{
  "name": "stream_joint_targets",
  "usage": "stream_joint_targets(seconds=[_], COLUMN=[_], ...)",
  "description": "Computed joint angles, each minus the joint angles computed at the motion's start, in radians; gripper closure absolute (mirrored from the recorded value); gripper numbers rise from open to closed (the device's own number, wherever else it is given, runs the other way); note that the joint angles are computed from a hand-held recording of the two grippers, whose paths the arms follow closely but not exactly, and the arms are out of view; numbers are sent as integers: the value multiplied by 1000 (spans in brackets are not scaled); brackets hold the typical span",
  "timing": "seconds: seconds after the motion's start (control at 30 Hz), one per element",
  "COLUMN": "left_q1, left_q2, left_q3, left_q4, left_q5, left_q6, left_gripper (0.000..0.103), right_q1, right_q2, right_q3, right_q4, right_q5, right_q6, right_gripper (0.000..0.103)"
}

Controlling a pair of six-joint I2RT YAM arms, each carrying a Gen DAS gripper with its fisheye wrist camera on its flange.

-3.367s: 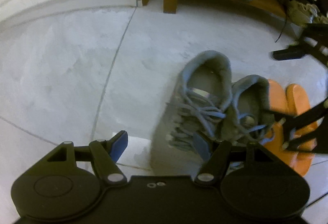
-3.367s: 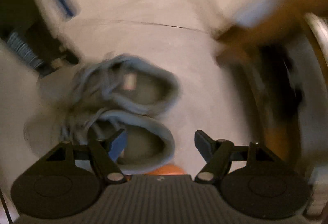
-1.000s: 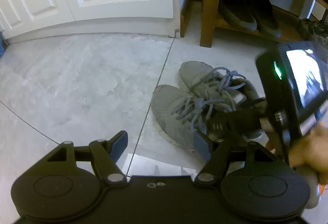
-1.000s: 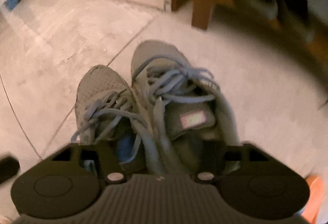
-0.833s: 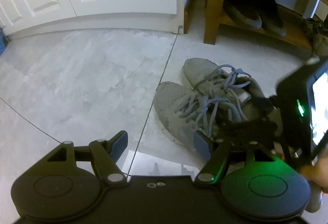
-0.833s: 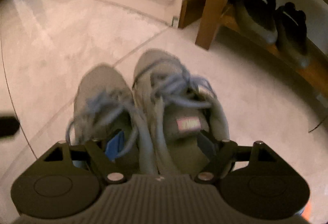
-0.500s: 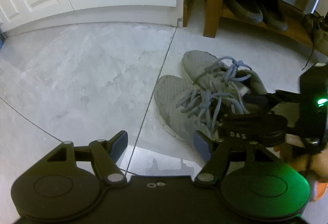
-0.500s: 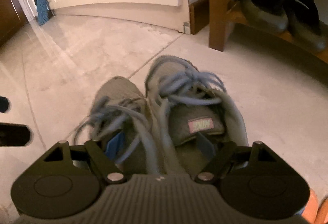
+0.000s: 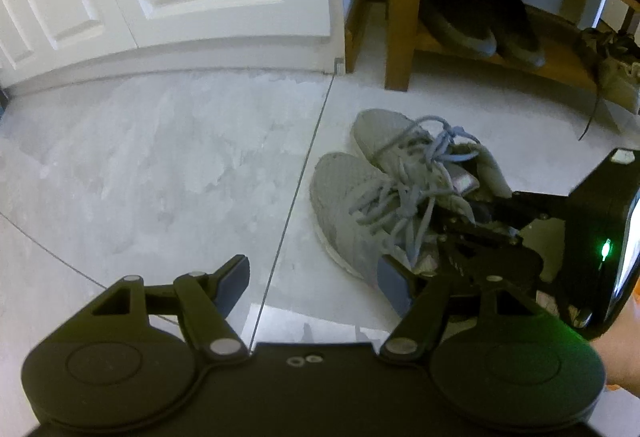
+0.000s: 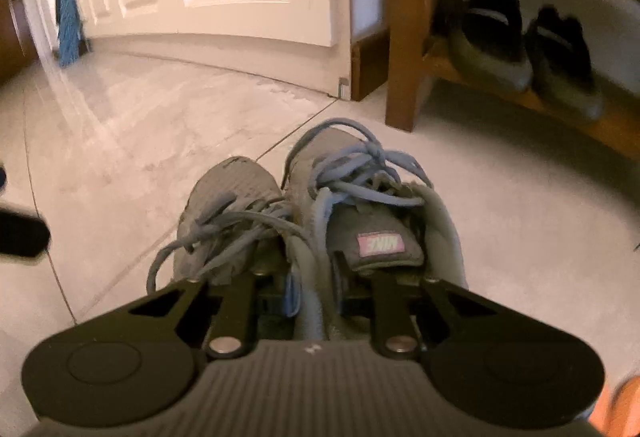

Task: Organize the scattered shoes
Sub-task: 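Lift the grey sneakers with the right tool toward the rack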

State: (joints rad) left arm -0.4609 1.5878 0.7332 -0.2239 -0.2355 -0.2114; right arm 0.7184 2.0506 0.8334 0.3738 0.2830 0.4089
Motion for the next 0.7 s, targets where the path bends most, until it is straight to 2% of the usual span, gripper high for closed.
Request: stream_joint_targets(seconds=[0.13, 0.27, 0.33, 0.37, 0.43, 0.47, 0.57, 0.6, 0.63, 0.7], left_q1=[3, -2, -2, -4, -15, -19, -30, -33, -34, -31], left_q2=[-12, -26, -27, -27, -25, -26, -35, -40, -41, -33], left_q3=[-3, -4, 12, 19, 30, 34, 24, 16, 12, 8], left_q4=[-2, -1, -13, -17, -23, -24, 7, 20, 27, 34], left_q5=[-3, -5, 6, 12, 16, 19, 18, 13, 11, 18], left_q6=[3, 13, 18, 18, 20, 26, 53, 63, 68, 75], left_gripper=[32, 32, 32, 32, 32, 32, 32, 32, 32, 32], right_q1=[-4, -5, -9, -14, -25, -19, 59, 73, 91, 126], right_q2=[-53, -125, -194, -213, -195, -172, -139, -154, -178, -223], right_q3=[-59, -86, -119, -122, -42, -6, -13, -38, -74, -130], right_q4=[35, 9, 12, 3, -143, -196, -186, -160, -124, -86], right_q5=[22, 41, 42, 30, -28, -25, 103, 121, 138, 190], right_q6=[86, 98, 97, 95, 71, 57, 13, 13, 14, 30], right_gripper=[83, 85, 91, 91, 91, 91, 86, 81, 51, 9])
